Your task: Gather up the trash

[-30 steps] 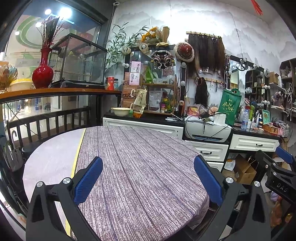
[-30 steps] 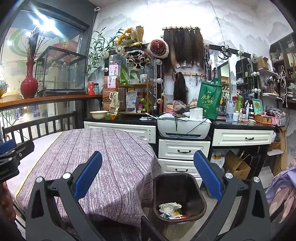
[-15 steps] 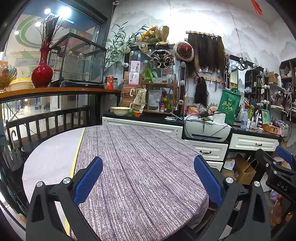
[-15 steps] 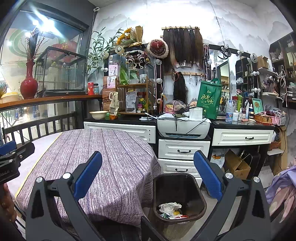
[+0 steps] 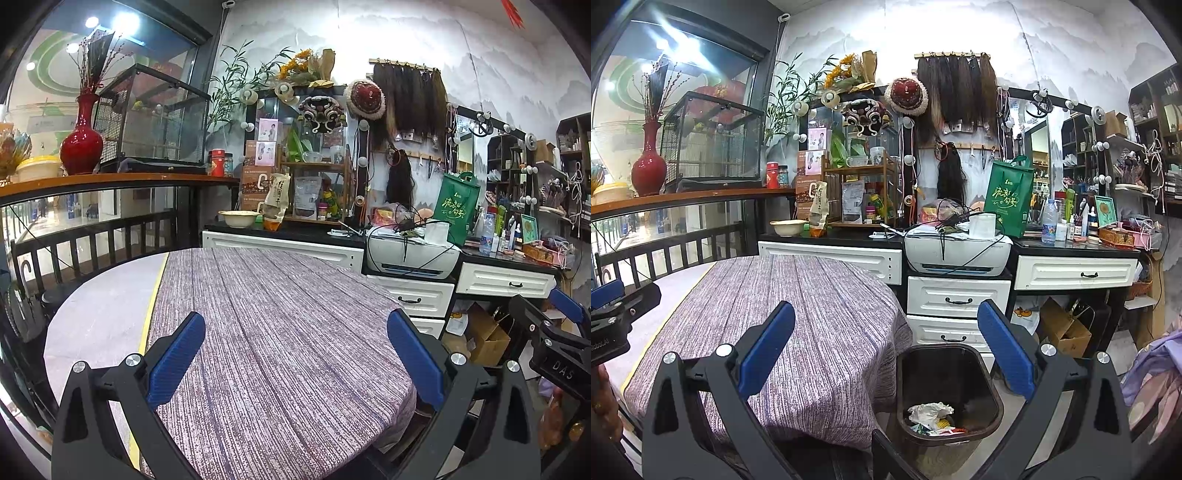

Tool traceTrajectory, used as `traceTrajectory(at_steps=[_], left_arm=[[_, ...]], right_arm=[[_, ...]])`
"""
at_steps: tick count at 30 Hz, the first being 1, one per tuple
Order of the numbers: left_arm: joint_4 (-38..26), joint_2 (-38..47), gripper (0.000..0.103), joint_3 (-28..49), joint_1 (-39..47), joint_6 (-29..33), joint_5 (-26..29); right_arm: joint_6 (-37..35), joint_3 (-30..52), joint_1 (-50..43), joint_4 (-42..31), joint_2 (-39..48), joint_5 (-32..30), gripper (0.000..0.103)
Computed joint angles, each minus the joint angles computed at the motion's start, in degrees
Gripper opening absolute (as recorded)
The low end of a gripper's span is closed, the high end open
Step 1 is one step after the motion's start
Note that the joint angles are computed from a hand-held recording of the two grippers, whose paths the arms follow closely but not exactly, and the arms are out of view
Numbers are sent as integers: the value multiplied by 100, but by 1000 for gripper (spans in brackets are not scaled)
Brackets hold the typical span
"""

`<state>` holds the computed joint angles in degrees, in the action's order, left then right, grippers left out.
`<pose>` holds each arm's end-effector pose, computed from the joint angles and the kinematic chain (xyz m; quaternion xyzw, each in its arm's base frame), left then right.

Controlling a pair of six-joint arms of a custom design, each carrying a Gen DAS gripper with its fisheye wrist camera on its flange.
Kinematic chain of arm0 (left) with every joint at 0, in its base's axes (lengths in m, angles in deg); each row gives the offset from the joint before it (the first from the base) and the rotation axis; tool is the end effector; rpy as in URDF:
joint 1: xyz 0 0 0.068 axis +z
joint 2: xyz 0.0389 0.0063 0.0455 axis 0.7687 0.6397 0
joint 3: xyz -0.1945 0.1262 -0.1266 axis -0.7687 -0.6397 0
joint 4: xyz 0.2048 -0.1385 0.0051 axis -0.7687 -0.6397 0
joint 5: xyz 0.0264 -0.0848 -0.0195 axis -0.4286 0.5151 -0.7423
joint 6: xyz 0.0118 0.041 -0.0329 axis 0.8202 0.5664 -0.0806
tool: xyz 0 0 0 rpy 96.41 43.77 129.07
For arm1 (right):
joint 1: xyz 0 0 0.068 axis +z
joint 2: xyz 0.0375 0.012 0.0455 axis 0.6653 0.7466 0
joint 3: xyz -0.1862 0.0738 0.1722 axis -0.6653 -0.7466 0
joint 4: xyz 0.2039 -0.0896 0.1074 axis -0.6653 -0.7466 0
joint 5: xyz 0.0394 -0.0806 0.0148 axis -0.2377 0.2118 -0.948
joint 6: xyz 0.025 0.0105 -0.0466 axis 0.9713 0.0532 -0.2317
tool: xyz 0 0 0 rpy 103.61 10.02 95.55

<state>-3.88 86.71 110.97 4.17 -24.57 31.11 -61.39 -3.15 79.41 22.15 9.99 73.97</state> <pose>0.1482 -0.1133 0.3941 -0.0746 0.7799 0.0269 0.6208 0.1682 0.1070 0.3548 -0.0413 0.7548 0.0406 0.6534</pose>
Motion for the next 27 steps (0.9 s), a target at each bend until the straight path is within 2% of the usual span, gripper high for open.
traceTrajectory(at_steps=[4,18,27], left_arm=[[-67,-26,98,-13,67,-11,161],[25,-36,98,18,169,271,107],[-24,-13,98,72,199,235,113]], right_arm=[[17,12,-2,-20,5,-1,97],[18,5,15,-17,2,20,97],[27,-2,7,-29,0,7,97]])
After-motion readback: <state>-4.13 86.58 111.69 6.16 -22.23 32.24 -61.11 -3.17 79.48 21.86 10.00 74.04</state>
